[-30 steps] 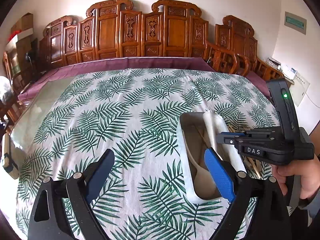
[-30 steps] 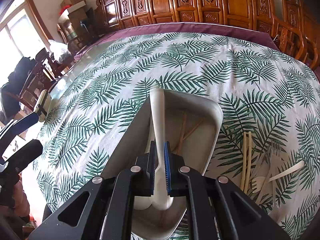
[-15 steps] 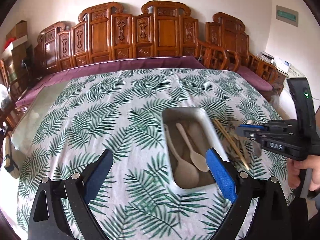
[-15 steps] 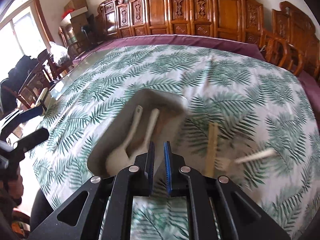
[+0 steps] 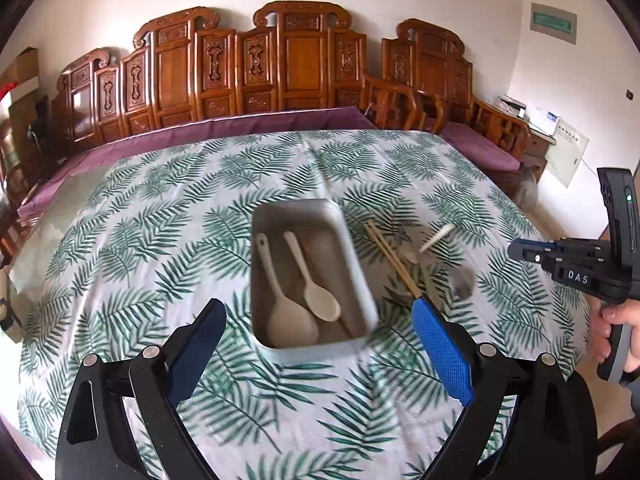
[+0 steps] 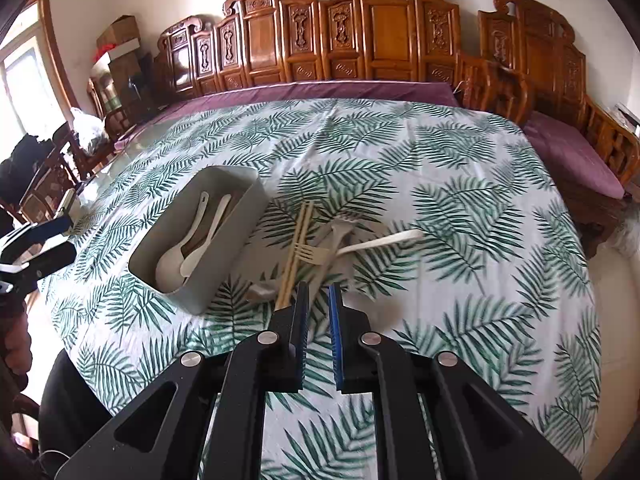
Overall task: Organize utensils
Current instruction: 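Lower the white spoon into the grey tray and open the right tool, then move the right tool to the utensil pile and grasp a metal fork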
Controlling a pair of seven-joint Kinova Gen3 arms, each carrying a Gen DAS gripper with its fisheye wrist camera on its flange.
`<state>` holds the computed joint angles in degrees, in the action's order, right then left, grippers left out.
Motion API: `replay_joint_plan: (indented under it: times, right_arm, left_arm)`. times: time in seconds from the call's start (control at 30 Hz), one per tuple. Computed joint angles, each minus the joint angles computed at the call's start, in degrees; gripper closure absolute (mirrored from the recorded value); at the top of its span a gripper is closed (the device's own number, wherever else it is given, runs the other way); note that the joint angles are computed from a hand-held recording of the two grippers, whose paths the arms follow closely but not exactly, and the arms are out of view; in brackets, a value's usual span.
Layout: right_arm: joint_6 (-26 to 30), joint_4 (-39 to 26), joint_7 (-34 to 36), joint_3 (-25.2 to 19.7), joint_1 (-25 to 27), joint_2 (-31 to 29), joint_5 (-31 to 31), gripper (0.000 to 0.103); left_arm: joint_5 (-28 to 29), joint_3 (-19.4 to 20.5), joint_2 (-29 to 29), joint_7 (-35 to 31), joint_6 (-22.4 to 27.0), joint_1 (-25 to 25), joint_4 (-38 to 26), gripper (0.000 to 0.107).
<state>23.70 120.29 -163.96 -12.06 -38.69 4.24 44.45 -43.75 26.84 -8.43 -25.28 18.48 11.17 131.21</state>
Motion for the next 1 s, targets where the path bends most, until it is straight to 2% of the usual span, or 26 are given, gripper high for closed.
replay_joint_plan:
  times: [0.1, 0.2, 0.3, 0.47, 0.6, 0.67, 0.73, 0.83, 1.0]
  right_arm:
    - [0.44, 2.04, -4.15, -0.69, -0.67, -1.80, 2.53, 0.082]
    - [2.24, 3.01, -7.53, -2.75, -1.18, -2.84, 4.69, 0.082]
    - [3.94, 3.95, -10.05, -4.76, -1.62, -4.07, 5.91, 0.082]
    - [5.12, 4.95, -11.10, -7.09, -1.23, -5.96, 4.83, 0.082]
    - [4.49, 5.12, -8.45, -7.60, 0.01, -6.66, 2.22, 0.082]
    - [4.04, 4.97, -7.69, -7.71, 0.61, -6.20, 1.97, 0.082]
    - [3.08, 4.78, -7.40, -7.42, 1.01, -5.20, 2.44, 0.082]
    - [1.75, 3.80, -6.77, -6.12, 0.91, -2.38, 3.70, 0.082]
    - [-1.61, 1.13, -2.19, -1.97, -0.14, 4.04, 3.50, 0.082]
  left_arm:
    - [-2.34, 3.03, -0.19, 3.56, 0.97, 0.01, 0.06, 0.017]
    - [-3.00, 3.87, -0.76, 5.08, 1.18, 1.16, 0.26, 0.017]
    - [-4.80, 6.33, -1.41, 7.86, 1.97, 1.14, 0.49, 0.017]
    - [-4.73, 7.37, -1.93, 8.91, 3.85, 3.20, 0.26, 0.017]
    - [-4.98, 7.58, -1.65, 9.76, 5.14, 4.56, -0.22, 0.017]
    - [-5.11, 7.21, -1.38, 9.86, 5.04, 5.24, -0.32, 0.017]
    - [-7.29, 8.03, -0.43, 11.82, 5.54, 5.23, -0.53, 0.017]
    - [-10.56, 7.21, 1.65, 14.32, 5.19, 6.33, -0.88, 0.017]
    - [-19.68, 5.86, 6.62, 21.40, 4.92, 8.23, -1.91, 0.017]
